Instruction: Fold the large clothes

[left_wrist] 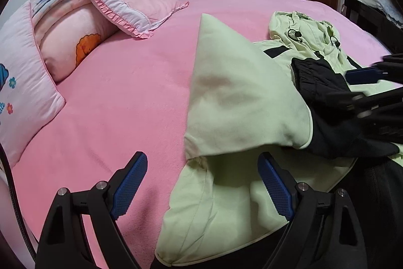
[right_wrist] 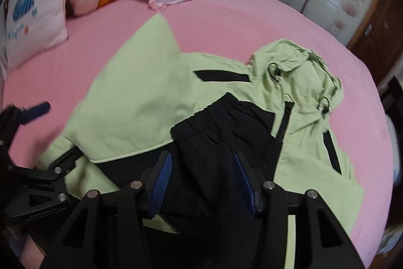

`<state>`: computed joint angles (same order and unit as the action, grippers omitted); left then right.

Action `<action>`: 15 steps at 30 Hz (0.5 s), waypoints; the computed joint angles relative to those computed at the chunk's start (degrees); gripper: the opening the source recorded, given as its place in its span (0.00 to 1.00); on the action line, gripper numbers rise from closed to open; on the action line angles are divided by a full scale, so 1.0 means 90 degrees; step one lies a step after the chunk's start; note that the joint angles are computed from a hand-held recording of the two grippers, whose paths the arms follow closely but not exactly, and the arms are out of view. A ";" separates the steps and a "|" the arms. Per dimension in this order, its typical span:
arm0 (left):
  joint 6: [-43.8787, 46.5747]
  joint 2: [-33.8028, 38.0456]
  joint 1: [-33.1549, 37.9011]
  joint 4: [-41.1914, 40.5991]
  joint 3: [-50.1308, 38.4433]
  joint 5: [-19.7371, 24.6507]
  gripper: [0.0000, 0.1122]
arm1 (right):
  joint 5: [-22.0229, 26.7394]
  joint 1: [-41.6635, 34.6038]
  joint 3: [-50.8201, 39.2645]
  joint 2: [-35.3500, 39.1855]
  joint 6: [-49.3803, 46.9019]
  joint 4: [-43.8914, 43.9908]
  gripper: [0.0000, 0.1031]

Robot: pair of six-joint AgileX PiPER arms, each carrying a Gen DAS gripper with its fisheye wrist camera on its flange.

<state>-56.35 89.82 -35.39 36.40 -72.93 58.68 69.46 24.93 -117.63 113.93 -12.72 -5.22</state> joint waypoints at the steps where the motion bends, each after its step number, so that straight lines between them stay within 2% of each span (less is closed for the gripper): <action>1: -0.0024 -0.0054 0.0035 -0.0018 0.0096 -0.0075 0.79 | -0.0035 0.0139 -0.0029 0.0123 0.0046 -0.0270 0.49; 4: -0.0011 -0.0037 0.0205 -0.0097 0.0220 -0.0223 0.79 | -0.0231 0.0549 -0.0043 0.0476 0.0458 -0.1395 0.49; 8: 0.0151 0.0169 0.0470 -0.0283 0.0105 -0.0426 0.79 | -0.0015 0.0792 -0.0426 0.1021 0.0865 -0.2256 0.48; 10: 0.0218 0.0377 0.0558 -0.0284 -0.0074 -0.0469 0.78 | -0.0062 0.0773 -0.0395 0.1005 0.0973 -0.2274 0.38; 11: 0.0235 0.0495 0.0584 -0.0272 -0.0197 -0.0420 0.75 | -0.0017 0.0736 -0.0459 0.1021 0.0971 -0.2246 0.18; 12: 0.0264 0.0618 0.0619 -0.0291 -0.0328 -0.0371 0.61 | 0.0021 0.0698 -0.0517 0.1022 0.0990 -0.2259 0.14; 13: 0.0414 0.0767 0.0708 -0.0454 -0.0505 -0.0322 0.40 | -0.0027 0.0609 -0.0524 0.0951 0.1016 -0.2190 0.12; 15: 0.0659 0.1008 0.0937 -0.0889 -0.0798 -0.0205 0.15 | -0.0151 0.0354 -0.0547 0.0727 0.1055 -0.1903 0.08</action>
